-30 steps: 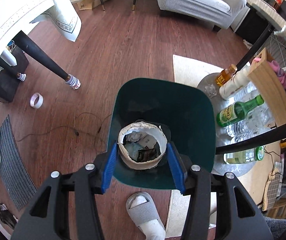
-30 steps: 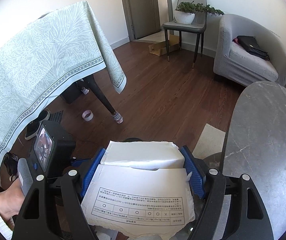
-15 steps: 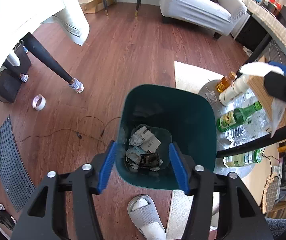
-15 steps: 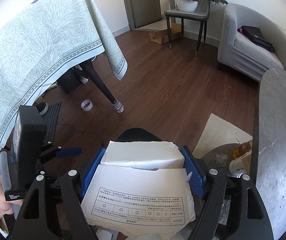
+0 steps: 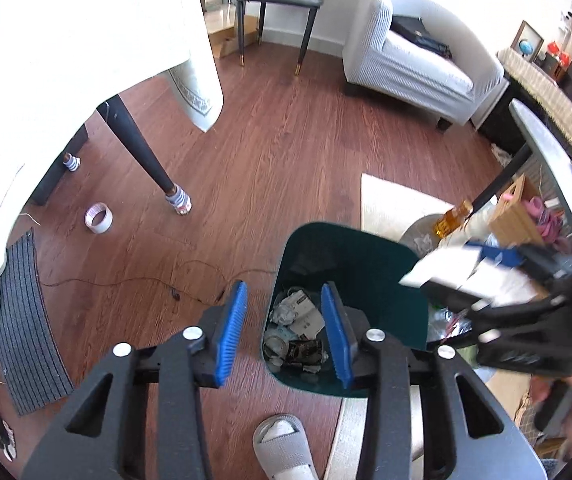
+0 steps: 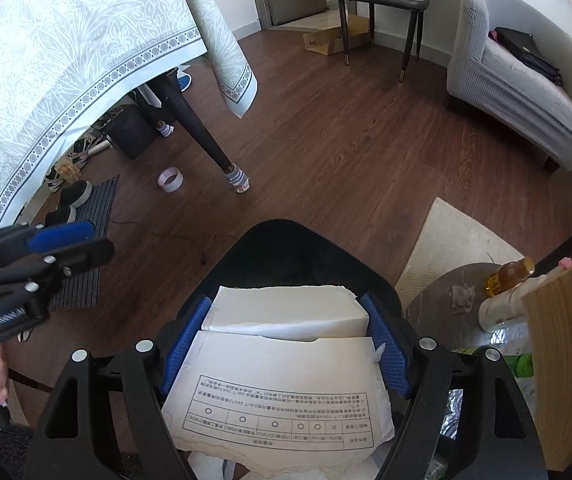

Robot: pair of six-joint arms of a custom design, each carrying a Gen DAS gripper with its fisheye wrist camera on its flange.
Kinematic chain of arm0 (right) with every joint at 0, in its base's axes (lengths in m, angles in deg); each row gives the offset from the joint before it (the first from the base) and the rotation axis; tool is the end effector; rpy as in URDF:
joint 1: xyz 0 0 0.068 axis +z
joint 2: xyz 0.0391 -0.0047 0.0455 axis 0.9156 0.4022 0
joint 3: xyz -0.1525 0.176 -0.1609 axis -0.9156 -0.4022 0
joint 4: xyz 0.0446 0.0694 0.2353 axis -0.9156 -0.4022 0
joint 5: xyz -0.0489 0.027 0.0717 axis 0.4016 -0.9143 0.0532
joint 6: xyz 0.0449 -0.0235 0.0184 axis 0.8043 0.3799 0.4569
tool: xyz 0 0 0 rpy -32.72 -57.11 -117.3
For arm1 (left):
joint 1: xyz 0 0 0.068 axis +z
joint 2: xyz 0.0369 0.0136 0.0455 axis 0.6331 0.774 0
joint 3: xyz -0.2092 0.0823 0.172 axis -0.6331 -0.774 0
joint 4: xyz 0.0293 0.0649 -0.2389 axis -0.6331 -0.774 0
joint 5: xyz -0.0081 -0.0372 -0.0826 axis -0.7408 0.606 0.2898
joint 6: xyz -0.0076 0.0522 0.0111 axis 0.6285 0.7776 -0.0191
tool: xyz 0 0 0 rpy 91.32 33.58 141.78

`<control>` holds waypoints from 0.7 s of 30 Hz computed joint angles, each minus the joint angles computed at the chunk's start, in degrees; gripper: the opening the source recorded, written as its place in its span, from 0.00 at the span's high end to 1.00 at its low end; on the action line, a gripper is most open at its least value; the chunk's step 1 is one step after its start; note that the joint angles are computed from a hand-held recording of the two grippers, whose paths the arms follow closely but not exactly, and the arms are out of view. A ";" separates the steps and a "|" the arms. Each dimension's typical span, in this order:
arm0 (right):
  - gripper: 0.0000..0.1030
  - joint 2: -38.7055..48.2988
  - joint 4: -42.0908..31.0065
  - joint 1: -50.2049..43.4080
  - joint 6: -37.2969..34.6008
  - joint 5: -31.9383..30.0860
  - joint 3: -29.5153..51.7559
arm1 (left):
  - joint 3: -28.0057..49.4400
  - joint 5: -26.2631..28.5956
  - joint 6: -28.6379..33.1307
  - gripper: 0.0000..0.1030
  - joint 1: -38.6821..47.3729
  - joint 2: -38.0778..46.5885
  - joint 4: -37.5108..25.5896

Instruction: Collect trash

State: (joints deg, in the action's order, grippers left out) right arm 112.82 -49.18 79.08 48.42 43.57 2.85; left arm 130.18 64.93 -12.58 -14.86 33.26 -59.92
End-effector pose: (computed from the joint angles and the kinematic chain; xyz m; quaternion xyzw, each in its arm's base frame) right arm 0.2298 0.0641 0.2451 -0.2965 0.9186 0.1521 0.2125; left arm 0.1356 -0.1628 0.2852 -0.1107 0.9575 -0.0397 0.2634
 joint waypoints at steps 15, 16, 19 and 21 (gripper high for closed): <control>0.13 3.44 5.03 6.22 1.26 6.54 -6.29 | 8.82 -8.02 -3.16 0.64 -5.35 -0.39 -5.67; 0.13 3.05 4.85 6.44 1.37 6.57 -6.44 | 9.47 -8.48 -3.07 0.64 -5.46 -0.57 -6.18; 0.13 1.05 3.96 5.95 0.64 5.82 -6.55 | 12.30 -11.27 -5.35 0.64 -7.87 -1.14 -8.45; 0.13 -0.88 2.65 5.45 0.28 4.71 -6.02 | 15.46 -13.71 -7.28 0.63 -9.79 -0.25 -11.60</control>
State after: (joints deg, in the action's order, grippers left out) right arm 111.94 -46.53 84.53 48.70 48.29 -3.17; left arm 145.64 51.22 -19.86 -24.65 33.01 -71.52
